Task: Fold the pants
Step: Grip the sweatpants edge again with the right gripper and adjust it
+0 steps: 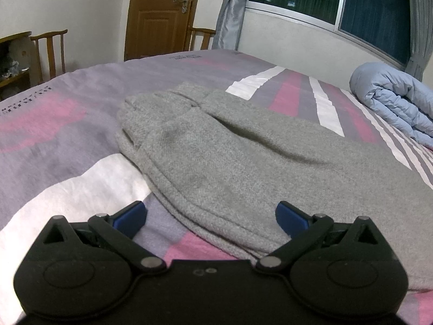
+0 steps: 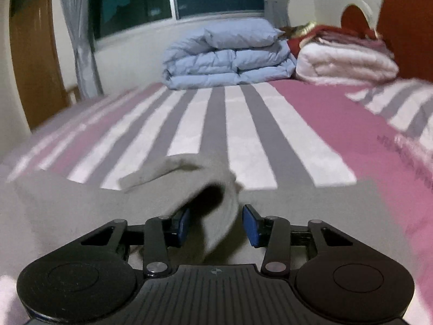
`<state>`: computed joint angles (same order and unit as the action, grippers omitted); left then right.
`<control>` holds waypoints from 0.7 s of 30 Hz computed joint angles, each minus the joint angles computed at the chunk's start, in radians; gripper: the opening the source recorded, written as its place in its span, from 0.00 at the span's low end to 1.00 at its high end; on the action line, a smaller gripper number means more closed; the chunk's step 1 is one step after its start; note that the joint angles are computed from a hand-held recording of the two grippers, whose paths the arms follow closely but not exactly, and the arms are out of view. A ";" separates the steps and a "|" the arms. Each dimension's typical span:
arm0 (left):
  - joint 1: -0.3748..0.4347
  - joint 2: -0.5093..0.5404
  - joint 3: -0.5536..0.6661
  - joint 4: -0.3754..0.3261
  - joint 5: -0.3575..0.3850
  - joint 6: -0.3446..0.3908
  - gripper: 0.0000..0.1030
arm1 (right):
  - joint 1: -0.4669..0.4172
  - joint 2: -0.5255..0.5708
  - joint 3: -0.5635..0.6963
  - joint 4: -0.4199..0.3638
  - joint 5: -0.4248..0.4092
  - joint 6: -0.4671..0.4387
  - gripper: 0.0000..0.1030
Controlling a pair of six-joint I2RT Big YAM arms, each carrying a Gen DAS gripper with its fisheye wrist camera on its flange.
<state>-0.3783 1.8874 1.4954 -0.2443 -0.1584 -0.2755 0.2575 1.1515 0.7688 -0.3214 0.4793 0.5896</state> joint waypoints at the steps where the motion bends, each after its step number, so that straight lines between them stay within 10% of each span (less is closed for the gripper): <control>1: 0.000 0.000 0.000 -0.001 0.001 -0.001 0.94 | -0.015 0.009 0.012 0.000 -0.017 -0.018 0.18; 5: 0.000 0.000 0.000 -0.001 0.000 -0.001 0.94 | -0.036 -0.083 -0.030 0.040 -0.007 0.071 0.05; 11: 0.003 0.000 -0.002 0.004 0.012 0.003 0.94 | -0.041 -0.267 -0.242 -0.029 0.012 0.603 0.05; 21: 0.004 0.000 -0.002 0.004 0.012 0.004 0.94 | -0.027 -0.349 -0.353 0.066 0.013 0.755 0.05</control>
